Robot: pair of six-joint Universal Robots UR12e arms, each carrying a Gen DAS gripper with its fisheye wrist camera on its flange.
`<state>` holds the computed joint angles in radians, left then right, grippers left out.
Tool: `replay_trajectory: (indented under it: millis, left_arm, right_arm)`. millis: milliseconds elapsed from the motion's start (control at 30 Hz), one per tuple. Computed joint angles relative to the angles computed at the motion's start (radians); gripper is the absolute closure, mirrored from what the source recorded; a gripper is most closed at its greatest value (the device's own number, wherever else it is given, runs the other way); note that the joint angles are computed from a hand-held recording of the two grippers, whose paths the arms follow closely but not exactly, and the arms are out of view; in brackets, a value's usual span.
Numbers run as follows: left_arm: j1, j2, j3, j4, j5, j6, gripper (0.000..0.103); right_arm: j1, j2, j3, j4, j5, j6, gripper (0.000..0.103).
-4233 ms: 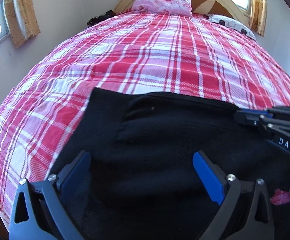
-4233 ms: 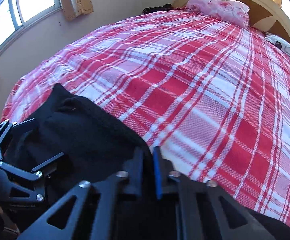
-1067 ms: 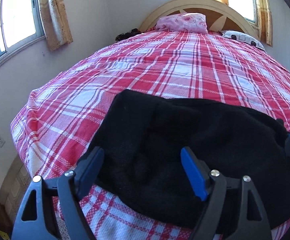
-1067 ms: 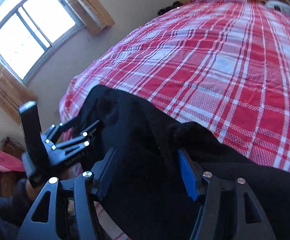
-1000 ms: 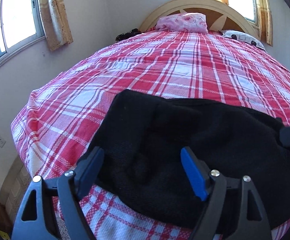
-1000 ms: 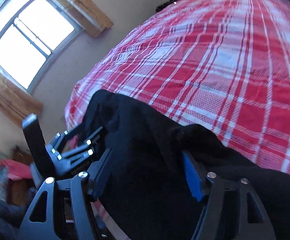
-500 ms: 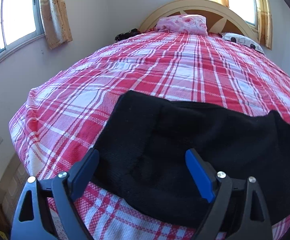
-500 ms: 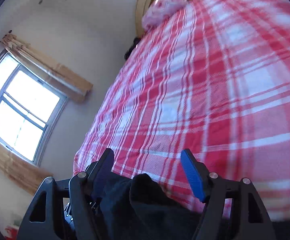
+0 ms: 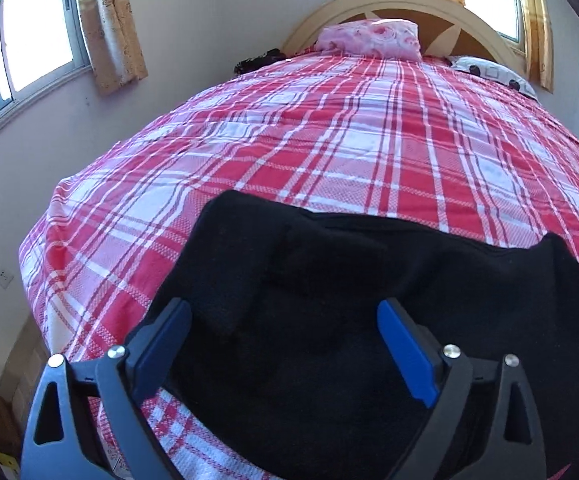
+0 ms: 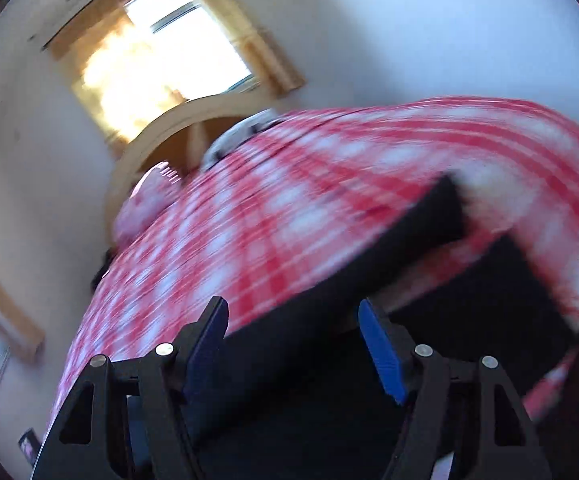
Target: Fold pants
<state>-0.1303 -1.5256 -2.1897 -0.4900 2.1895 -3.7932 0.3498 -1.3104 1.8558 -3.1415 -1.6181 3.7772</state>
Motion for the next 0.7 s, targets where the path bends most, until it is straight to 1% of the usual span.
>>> replay_trajectory:
  millis: [33, 100, 133, 167, 200, 267, 333, 367, 400, 433, 467, 500, 567, 633, 700]
  left_arm:
    - [0.001, 0.003, 0.002, -0.009, -0.005, -0.009, 0.005]
    - [-0.001, 0.010, 0.006, -0.032, -0.004, -0.029, 0.007]
    - [-0.005, 0.013, 0.010, -0.046, 0.002, -0.042, 0.008]
    - [-0.010, 0.015, 0.014, -0.048, 0.007, -0.049, 0.009]
    - [-0.017, 0.018, 0.015, -0.039, 0.011, -0.049, 0.009]
    - [-0.033, 0.019, 0.020, -0.010, 0.017, -0.028, 0.009]
    - [-0.052, 0.010, 0.035, 0.007, 0.023, 0.011, 0.009]
    - [-0.060, 0.003, 0.045, 0.009, 0.026, 0.032, 0.009]
    - [-0.070, -0.006, 0.056, 0.010, 0.031, 0.053, 0.009]
    - [-0.078, -0.012, 0.063, 0.014, 0.032, 0.070, 0.008]
    - [-0.082, -0.018, 0.069, 0.015, 0.031, 0.083, 0.008]
    - [-0.086, -0.023, 0.074, 0.018, 0.027, 0.094, 0.008]
    - [-0.092, -0.031, 0.084, 0.028, 0.006, 0.110, 0.008]
    - [-0.093, -0.037, 0.092, 0.045, -0.026, 0.128, 0.008]
    - [-0.099, -0.047, 0.103, 0.059, -0.049, 0.148, 0.008]
  right_arm:
    - [-0.023, -0.014, 0.016, 0.017, -0.018, -0.004, 0.034]
    - [-0.054, -0.026, 0.023, 0.062, -0.051, -0.041, 0.034]
    - [-0.070, -0.029, 0.025, 0.072, -0.045, -0.060, 0.034]
    - [-0.088, -0.025, 0.019, 0.089, -0.038, -0.073, 0.034]
    - [-0.095, -0.020, 0.013, 0.097, -0.029, -0.072, 0.034]
    - [-0.124, -0.001, -0.009, 0.107, 0.037, -0.076, 0.034]
    - [-0.139, 0.013, -0.021, 0.094, 0.075, -0.094, 0.034]
    - [-0.144, 0.023, -0.034, 0.103, 0.106, -0.107, 0.034]
    - [-0.150, 0.033, -0.047, 0.123, 0.134, -0.115, 0.036]
    - [-0.159, 0.042, -0.055, 0.134, 0.181, -0.119, 0.060]
    - [-0.165, 0.050, -0.062, 0.142, 0.228, -0.124, 0.073]
    - [-0.163, 0.047, -0.070, 0.178, 0.232, -0.138, 0.080]
    - [-0.159, 0.043, -0.079, 0.202, 0.242, -0.154, 0.087]
    - [-0.156, 0.024, -0.086, 0.227, 0.257, -0.153, 0.087]
    - [-0.166, 0.001, -0.086, 0.220, 0.315, -0.124, 0.087]
